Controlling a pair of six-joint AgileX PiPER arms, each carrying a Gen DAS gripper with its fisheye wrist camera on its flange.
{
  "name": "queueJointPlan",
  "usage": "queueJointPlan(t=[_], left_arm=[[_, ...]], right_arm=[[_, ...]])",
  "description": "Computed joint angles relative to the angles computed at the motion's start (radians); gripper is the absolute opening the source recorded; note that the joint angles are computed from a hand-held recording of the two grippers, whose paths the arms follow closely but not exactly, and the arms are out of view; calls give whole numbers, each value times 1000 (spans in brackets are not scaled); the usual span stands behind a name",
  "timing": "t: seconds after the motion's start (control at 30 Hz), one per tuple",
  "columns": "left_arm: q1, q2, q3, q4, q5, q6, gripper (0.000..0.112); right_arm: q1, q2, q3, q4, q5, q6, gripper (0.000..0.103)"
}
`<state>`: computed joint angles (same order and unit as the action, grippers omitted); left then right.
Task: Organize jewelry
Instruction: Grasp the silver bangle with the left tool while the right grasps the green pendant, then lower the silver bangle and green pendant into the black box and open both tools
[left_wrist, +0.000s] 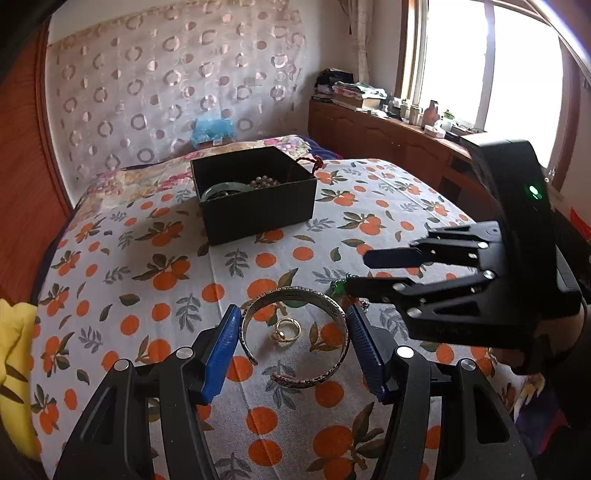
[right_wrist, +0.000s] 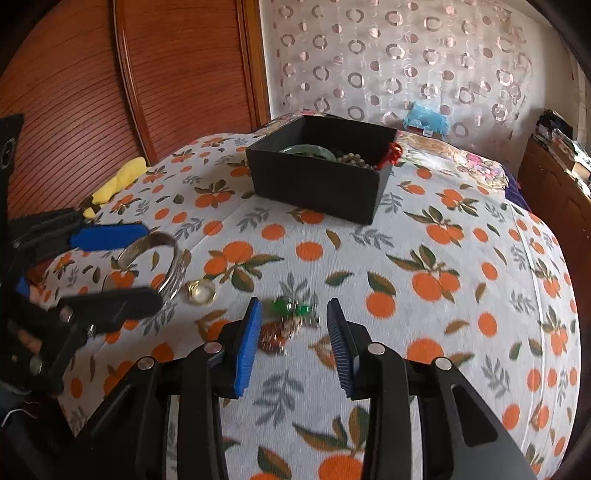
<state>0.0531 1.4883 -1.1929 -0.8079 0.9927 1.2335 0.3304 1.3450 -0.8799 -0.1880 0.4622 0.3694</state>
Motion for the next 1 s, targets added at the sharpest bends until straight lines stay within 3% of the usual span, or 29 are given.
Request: queueJointPlan(t=[0.1,0.3,0.37,0.4,0.73,1.0], left_arm=[[7,3,1,-3,6,3,57],[19,8,-5,-9,15,2,57],[20,7,-5,-10,17,3,57],[21,8,-6,-11,17,4,57],[14,10,-11,-3,7,-8,57],[13,24,-34,-1,-5,-23,57]], right_arm=[[-10,53,-57,57,36,-89,39],[11,128,-135,12,124,-119,39],[5,130,-133,35,118,-146,22],[4,128,-131,37,116,-146,20],[-21,95,-142,91,83,-179,20],[-67,39,-193,162,113,-266,20]])
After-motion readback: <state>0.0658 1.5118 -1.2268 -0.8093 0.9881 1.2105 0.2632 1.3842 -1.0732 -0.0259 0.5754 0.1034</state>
